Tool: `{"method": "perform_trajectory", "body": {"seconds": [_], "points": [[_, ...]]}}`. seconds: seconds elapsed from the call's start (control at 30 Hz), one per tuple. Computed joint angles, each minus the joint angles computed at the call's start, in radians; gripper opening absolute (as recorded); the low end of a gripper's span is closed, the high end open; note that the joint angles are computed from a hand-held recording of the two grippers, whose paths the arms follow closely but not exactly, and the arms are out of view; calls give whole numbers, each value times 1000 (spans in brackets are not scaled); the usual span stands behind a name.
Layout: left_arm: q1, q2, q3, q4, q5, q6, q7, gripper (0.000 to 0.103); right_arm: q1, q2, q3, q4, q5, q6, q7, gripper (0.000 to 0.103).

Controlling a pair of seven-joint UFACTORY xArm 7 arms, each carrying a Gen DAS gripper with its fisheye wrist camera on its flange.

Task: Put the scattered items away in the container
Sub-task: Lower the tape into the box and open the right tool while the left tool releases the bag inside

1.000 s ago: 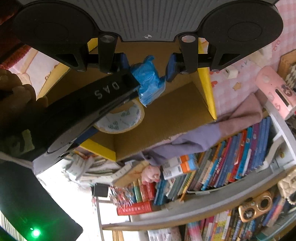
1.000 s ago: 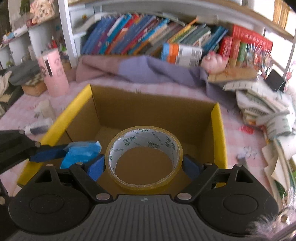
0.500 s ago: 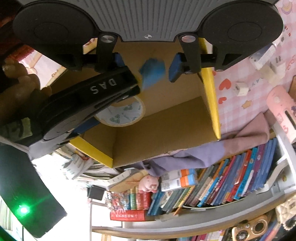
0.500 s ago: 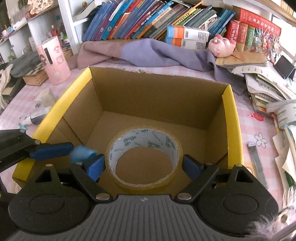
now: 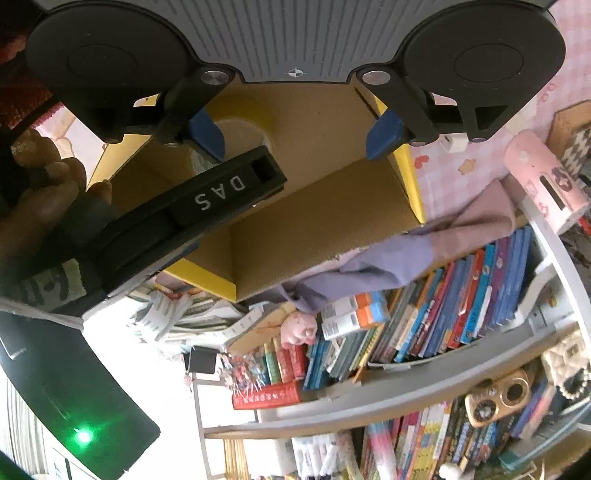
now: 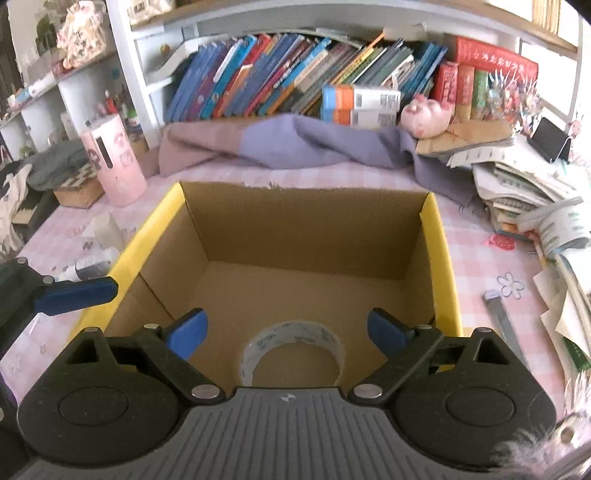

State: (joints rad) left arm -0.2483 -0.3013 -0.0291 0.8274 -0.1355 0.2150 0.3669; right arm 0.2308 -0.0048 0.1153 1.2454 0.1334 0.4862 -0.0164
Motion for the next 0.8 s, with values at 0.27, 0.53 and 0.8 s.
{"method": "perform_trajectory", "body": {"seconds": [0.27,0.53,0.8], "points": [[57,-47,-39,-40,63,-25,-112,87,-1,-67,-1,-69,-26,-35,53,94],[56,-129,-20,-104,83,-28,-165,88,-5,-154,27,-161,-147,-91,165,94],[-18,-242,79,-177,31,-27,-72,88,-48,-266,107,-253,-324,-108,412,94]]}}
